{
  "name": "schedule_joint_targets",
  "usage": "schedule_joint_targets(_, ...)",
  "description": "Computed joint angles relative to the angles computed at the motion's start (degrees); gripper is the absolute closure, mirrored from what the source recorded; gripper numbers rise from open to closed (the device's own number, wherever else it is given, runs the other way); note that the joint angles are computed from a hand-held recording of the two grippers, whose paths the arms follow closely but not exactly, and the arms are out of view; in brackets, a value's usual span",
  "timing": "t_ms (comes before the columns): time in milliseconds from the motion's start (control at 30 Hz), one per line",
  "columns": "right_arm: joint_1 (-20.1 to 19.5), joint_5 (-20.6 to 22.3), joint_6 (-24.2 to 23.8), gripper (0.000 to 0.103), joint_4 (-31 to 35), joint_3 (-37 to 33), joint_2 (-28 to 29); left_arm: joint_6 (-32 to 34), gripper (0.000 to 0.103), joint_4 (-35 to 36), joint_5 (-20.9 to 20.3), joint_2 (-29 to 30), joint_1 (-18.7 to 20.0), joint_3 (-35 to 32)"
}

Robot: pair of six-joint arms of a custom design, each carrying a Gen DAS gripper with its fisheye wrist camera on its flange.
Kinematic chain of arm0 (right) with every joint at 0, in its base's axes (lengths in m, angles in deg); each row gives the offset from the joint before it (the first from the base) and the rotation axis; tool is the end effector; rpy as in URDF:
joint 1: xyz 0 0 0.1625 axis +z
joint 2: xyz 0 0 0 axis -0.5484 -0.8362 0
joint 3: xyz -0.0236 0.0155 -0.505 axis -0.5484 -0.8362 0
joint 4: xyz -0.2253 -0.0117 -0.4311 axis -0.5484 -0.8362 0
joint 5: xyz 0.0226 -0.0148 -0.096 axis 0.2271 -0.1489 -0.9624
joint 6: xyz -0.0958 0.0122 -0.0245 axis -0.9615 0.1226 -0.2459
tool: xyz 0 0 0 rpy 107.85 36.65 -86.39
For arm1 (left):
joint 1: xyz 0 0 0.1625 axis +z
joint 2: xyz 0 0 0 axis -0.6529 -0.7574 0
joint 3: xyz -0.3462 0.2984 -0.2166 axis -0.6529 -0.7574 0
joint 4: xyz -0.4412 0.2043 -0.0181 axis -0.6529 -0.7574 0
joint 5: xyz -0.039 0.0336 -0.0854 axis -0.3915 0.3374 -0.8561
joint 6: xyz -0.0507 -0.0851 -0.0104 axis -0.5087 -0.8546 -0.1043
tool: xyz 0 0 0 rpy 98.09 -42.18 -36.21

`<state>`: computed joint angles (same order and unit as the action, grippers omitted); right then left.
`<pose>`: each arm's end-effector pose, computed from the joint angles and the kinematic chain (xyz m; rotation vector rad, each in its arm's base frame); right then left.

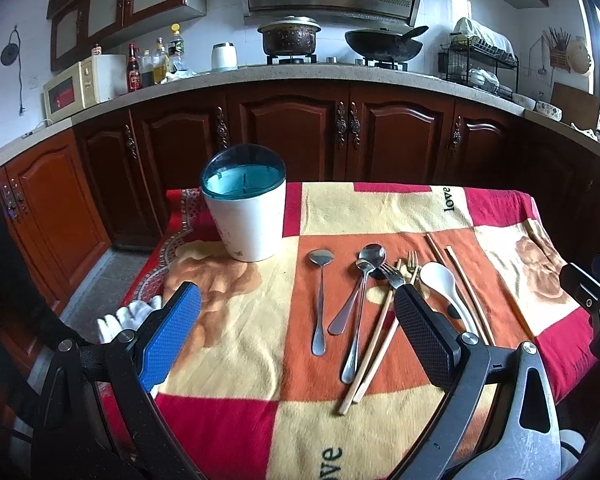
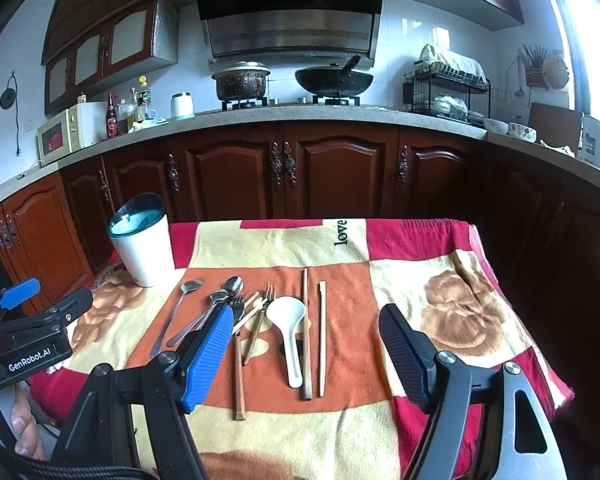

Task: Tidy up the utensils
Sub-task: 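Move the left tool toward the steel spoons while the right tool approaches the chopsticks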

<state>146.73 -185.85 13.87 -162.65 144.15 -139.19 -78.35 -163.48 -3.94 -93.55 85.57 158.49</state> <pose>0.3068 -0.5006 0.1439 0.7890 -2.2235 1.0939 -0.1672 -0.4893 0.2439 0.1590 1.9592 -1.2324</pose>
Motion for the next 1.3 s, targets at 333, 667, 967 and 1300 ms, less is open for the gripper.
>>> schedule_joint_targets(333,-2.84,0.84,-0.33,0.030,3.67,-4.56,2.67,2.51,0.005,0.96,-5.55,2.20,6.01,-4.92)
schedule_joint_targets(667,-6.12,2.59,2.61,0.042,14.73,-10.68,4.27,0.82,0.017,9.25,-10.92,4.06,12.13,-10.49)
schedule_joint_targets(967,-8.36,3.54,6.63,0.049,27.96,-16.91,5.94,-4.99,0.024,21.96,-17.36,3.89,17.00,-16.42)
schedule_joint_targets(1300,-10.55,4.65,12.04,0.057,42.29,-25.66,9.35,-11.46,0.038,40.21,-20.57,6.53,21.03,-25.30)
